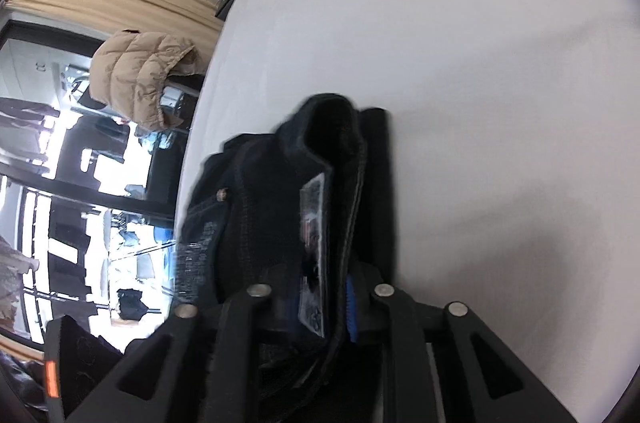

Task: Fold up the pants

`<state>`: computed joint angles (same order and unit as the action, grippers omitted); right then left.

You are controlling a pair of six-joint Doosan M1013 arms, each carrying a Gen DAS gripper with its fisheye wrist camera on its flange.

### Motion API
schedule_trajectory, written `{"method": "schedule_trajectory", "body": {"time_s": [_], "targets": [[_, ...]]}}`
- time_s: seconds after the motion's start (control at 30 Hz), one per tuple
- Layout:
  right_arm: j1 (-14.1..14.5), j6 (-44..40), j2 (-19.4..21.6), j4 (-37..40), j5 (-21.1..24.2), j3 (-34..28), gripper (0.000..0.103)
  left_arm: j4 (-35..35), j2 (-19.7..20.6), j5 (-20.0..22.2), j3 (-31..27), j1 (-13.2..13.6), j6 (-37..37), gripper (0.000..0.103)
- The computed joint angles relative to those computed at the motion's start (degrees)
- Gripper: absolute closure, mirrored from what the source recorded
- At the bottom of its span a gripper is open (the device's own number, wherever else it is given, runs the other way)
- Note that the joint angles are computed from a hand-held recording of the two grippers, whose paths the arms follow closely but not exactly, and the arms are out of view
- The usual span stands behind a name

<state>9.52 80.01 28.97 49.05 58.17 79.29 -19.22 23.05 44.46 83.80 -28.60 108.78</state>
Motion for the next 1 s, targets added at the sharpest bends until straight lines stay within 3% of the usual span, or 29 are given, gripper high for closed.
{"method": "schedule_trajectory", "body": {"time_s": [0.13,0.2,0.23,0.33,0.4,0.47,0.5,0.57,0.7,0.73,0.77,0.9,1.0], "targets": [[-1.1,-2.4,-2.5,7.8,-3.8,5.7,0.07,-11.0,-0.9,3.8,0.4,2.1,5.9,0.079],[-0.8,-0.4,-4.0,4.7,-5.6,6.9,0.068,-17.9,-2.1,5.5,1.4,3.9,9.4,0.079],[-0.5,2.2,-4.8,1.0,-6.3,6.8,0.054,-19.0,-2.7,5.4,1.9,4.5,9.5,0.079],[1.0,13.6,-6.9,-14.8,-8.8,5.9,0.052,-20.3,-3.8,3.8,3.1,6.9,6.7,0.079],[1.0,13.1,-8.0,-14.1,-10.2,5.7,0.052,-19.4,-4.0,2.0,3.6,8.4,3.1,0.079],[1.8,7.8,-8.4,-9.9,-10.6,4.5,0.055,-19.3,-3.9,0.3,4.7,9.5,0.7,0.079],[2.3,5.4,-8.2,-8.8,-10.0,3.7,0.062,-20.6,-3.6,0.0,4.8,10.4,0.5,0.079],[3.8,2.4,-6.9,-8.1,-6.9,1.4,0.07,-20.6,-2.7,0.6,3.9,11.4,-0.6,0.079],[5.2,6.4,-4.1,-11.2,-2.2,0.3,0.089,-23.5,0.4,2.8,0.2,13.9,0.7,0.079],[5.3,8.2,-3.5,-12.6,-1.1,0.4,0.103,-24.3,1.1,3.4,-0.5,14.4,0.7,0.079],[5.2,8.0,-3.4,-12.4,-1.7,1.6,0.103,-24.9,1.9,3.7,-1.2,14.7,0.8,0.079],[2.5,2.9,-4.3,0.5,-4.9,6.6,0.103,-25.0,5.6,5.5,-5.2,15.4,0.1,0.079],[2.7,2.6,-4.2,0.6,-5.4,6.7,0.103,-26.5,6.8,6.9,-5.6,16.3,1.9,0.079]]}}
